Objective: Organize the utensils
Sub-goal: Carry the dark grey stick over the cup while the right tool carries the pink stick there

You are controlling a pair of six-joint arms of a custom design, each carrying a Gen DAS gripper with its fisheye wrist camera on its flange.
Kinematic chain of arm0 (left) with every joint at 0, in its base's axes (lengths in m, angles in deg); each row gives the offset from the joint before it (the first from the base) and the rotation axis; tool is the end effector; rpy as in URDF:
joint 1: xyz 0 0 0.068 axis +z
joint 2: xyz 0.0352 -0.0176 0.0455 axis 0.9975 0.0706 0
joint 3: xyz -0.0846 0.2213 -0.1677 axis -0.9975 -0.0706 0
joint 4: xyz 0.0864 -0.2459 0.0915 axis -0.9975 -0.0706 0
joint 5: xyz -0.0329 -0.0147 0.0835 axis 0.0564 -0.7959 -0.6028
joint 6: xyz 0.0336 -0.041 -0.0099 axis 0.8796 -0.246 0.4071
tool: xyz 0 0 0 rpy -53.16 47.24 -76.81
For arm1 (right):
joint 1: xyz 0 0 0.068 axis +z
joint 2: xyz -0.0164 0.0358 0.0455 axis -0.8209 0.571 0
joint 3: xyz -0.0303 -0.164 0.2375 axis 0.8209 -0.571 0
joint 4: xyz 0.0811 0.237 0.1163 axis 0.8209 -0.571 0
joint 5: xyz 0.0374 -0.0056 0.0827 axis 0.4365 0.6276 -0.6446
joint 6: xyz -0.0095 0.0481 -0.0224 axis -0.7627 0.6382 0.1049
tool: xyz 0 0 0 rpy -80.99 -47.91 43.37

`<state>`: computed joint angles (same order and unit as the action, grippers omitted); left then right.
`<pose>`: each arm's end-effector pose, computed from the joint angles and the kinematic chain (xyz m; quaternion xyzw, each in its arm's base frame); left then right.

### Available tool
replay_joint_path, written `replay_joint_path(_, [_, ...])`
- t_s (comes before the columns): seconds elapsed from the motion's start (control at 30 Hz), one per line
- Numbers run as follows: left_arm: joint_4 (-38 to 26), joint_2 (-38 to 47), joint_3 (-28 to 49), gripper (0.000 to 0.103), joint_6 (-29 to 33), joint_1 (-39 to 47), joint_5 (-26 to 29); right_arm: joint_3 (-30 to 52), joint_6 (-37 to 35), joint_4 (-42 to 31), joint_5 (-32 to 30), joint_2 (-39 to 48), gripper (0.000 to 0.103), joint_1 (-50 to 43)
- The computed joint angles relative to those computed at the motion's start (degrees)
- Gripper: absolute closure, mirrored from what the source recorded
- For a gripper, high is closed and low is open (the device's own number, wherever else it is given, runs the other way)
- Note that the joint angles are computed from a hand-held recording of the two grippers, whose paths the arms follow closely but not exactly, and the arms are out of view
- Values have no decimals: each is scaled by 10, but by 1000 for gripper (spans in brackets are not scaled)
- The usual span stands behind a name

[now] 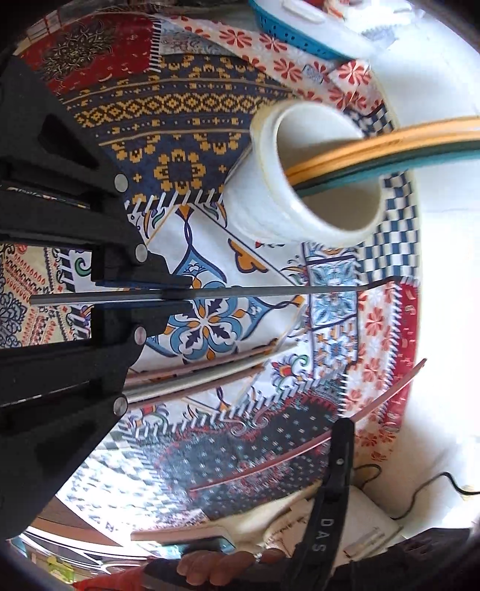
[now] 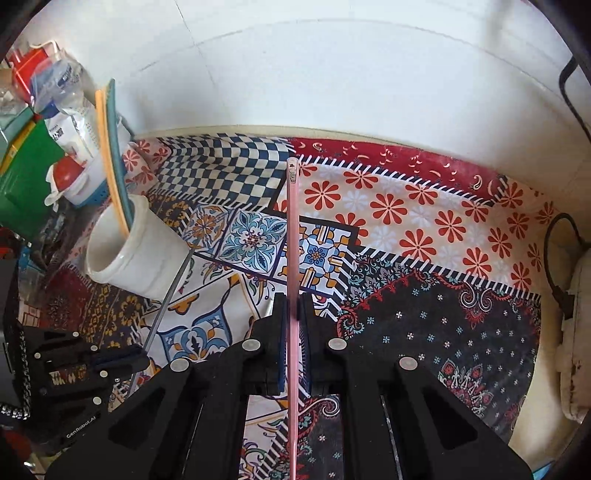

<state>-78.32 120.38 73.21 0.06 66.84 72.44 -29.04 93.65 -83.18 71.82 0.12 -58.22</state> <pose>0.2436 -0.0929 0.1680 0.2822 0.9407 -0.1217 0.1436 0.1861 -0.0035 0.2388 0.0464 0.9665 0.0911 0.2354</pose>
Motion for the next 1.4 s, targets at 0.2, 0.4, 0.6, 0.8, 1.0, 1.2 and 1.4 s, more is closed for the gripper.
replay_joint_path(0.2, [-34,-99,6,99,1,44,23,41,42,-21,15,-49,97,43])
replay_joint_path(0.4, [-51,-156,36,99,-4,93,46,91,96,3,56,-57,97,126])
replay_joint_path(0.6, [-48,-167,79,99,-13,142,63,136,128,51,100,-32,97,198])
replay_joint_path(0.8, [-12,-149,113,99,-32,184,82,171,144,117,106,19,97,228])
replay_joint_path(1.0, [40,-111,143,99,-67,197,84,185,151,198,124,73,97,243])
replay_joint_path(1.2, [111,-65,150,99,-107,187,79,161,160,287,141,120,97,248])
replay_joint_path(1.4, [188,-7,143,99,-141,179,80,121,190,362,139,157,97,233])
